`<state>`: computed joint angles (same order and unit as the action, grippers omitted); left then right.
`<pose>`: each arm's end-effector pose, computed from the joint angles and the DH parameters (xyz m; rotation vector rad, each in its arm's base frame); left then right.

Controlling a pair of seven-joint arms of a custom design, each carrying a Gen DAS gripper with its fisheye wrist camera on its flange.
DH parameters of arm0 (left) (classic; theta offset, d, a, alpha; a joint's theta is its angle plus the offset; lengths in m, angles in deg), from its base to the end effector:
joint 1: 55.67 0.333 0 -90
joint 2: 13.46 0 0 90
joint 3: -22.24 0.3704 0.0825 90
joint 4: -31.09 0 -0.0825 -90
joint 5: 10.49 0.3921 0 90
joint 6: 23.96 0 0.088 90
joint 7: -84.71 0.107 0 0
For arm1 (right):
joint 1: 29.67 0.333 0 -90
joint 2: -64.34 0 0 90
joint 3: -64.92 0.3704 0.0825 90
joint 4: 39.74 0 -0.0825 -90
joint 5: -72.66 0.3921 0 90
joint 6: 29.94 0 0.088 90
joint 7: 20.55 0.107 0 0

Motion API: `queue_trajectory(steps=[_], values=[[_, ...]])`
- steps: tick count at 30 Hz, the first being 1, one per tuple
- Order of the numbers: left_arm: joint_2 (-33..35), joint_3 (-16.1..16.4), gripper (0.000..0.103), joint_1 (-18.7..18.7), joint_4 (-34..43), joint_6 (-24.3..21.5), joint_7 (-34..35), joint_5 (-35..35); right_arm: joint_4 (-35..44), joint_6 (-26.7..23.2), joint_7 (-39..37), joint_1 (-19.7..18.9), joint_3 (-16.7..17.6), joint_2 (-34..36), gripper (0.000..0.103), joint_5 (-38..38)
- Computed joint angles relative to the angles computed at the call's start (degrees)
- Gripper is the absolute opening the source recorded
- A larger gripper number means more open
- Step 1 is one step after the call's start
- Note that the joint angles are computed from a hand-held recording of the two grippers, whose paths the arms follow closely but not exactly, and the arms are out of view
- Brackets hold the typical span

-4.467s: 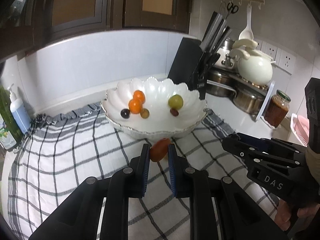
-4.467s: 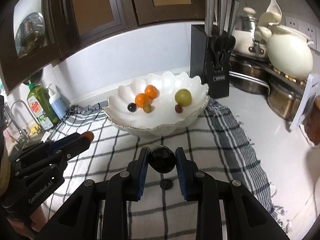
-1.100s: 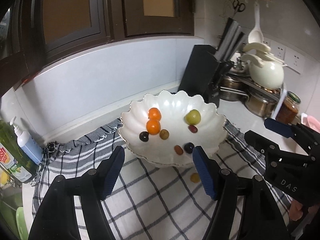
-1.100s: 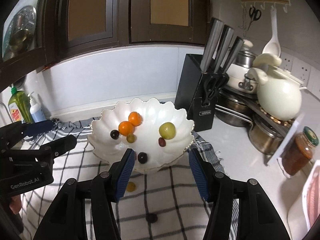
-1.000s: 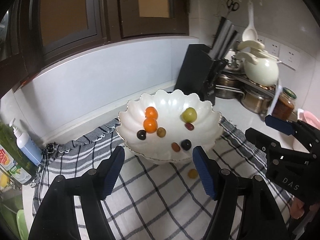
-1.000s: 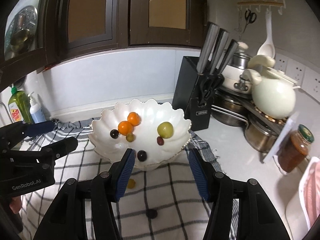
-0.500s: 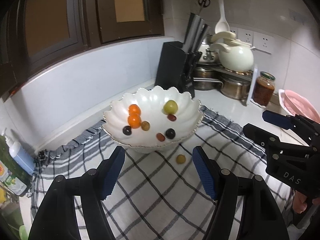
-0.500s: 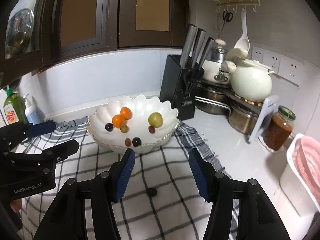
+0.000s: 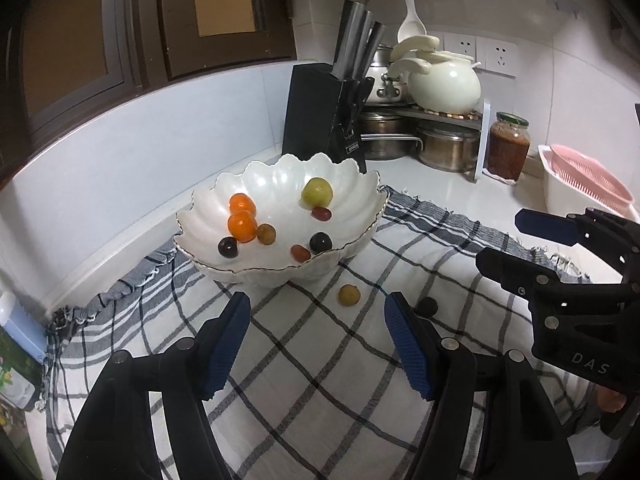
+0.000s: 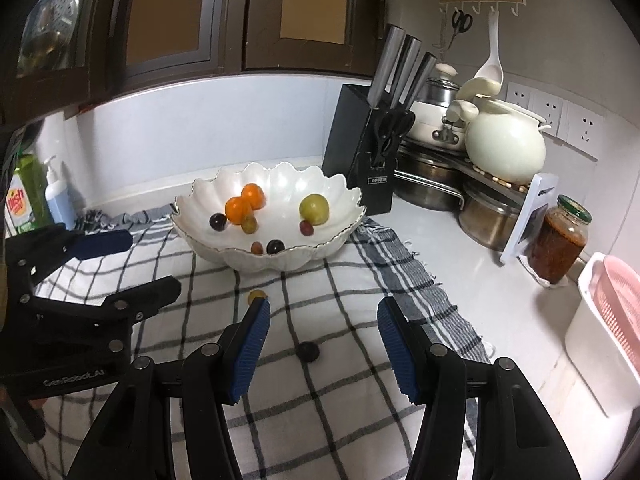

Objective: Organize fruits
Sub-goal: 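Move the left tool to the small yellow fruit while the right tool approaches a dark plum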

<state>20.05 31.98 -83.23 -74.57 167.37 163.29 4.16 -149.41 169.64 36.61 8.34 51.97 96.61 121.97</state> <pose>0.6765 -0.2698 0.3573 -1.2707 2.0489 -0.9113 0.6450 0.2298 0.3544 -1.7512 1.5127 -0.8682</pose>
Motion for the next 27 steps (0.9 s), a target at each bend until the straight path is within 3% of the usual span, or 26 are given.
queue_trajectory(steps=[6, 17, 23, 27], values=[[1.73, -2.77, 0.066, 2.75, 1.16, 1.07, 1.67, 1.33, 0.75, -0.1, -0.39, -0.19, 0.28, 1.34, 0.057, 0.06], [6.26, -9.33, 0.058, 8.21, 7.5, -4.01, 2.92, 5.44, 2.6, -6.96, 6.93, -2.57, 0.38, 3.66, 0.056, -5.92], [9.05, -13.0, 0.052, 10.84, 11.47, -7.13, 3.82, 7.86, 3.21, -8.71, 10.71, -4.05, 0.89, 4.63, 0.047, -10.9], [10.63, -13.24, 0.047, 10.75, 13.92, -8.62, 3.7, 8.54, 3.68, -9.67, 12.84, -6.58, 3.09, 5.16, 0.042, -14.65]])
